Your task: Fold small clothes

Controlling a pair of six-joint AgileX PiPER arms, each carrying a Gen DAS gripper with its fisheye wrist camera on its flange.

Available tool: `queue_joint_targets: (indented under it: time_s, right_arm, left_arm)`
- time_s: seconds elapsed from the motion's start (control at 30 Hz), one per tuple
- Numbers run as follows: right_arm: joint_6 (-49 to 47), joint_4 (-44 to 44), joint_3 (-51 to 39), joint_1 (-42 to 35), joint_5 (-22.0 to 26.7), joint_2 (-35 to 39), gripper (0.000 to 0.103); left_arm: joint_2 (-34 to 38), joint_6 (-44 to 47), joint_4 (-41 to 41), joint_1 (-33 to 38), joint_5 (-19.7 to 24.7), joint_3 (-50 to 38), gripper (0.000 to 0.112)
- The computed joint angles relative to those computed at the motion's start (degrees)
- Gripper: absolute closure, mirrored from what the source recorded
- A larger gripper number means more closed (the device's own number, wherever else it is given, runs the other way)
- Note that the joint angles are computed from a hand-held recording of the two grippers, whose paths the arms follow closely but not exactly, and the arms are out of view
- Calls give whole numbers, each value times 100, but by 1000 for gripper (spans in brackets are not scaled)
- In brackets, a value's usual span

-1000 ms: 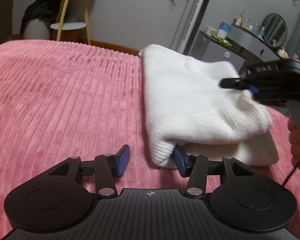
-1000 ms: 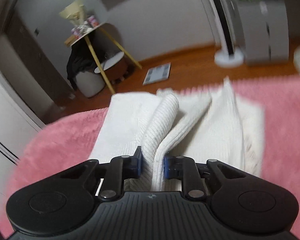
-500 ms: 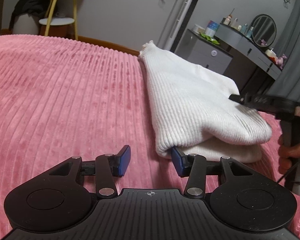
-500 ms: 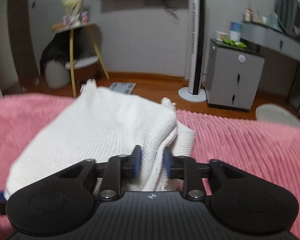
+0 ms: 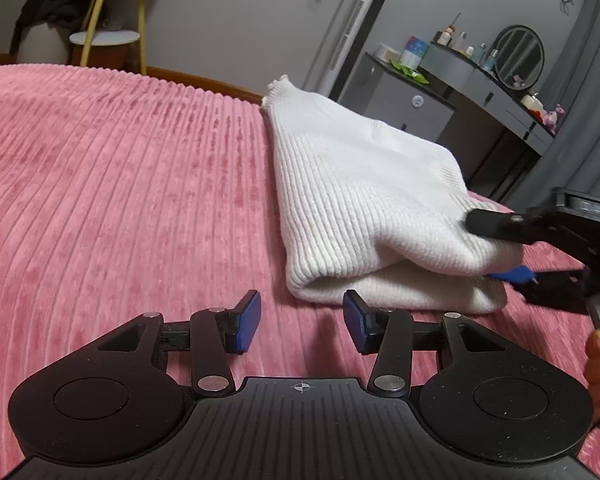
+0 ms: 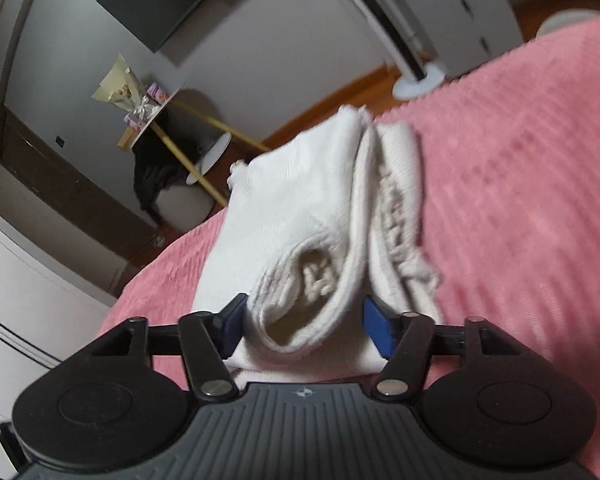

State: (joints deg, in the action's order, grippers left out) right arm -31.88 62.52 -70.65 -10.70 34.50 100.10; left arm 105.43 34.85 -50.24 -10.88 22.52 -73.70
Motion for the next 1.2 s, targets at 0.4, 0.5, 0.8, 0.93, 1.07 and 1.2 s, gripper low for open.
queue_joint_targets:
  time_s: [0.4,0.5,0.8,0.93,1.07,1.2]
  right_arm:
    - [234,-1569,570,508,-1286,-126,89]
    - [853,-2201,340,476,-955,-344,69]
    - [1332,-2898,-23,718,-1368,-528,54]
    - [2218,-4048,-362,916,-1515,70,54]
    - [1056,-2502,-184,574,-1632,332,34]
    - [-493,-210,-570,-173,-470,882,27]
  left_arm:
    - [115,24,-167,227,363,-187,63]
    - [109,-11,-190,315,473,-282,63]
    - [315,-373,-104,467,985,-1029,52]
    - [873,-1078,581,366,1325,-2024,36]
    - [1885,-1732,886,355,2198,-3528,33]
    - [2812,-2146,780,380,2871,-4857,32]
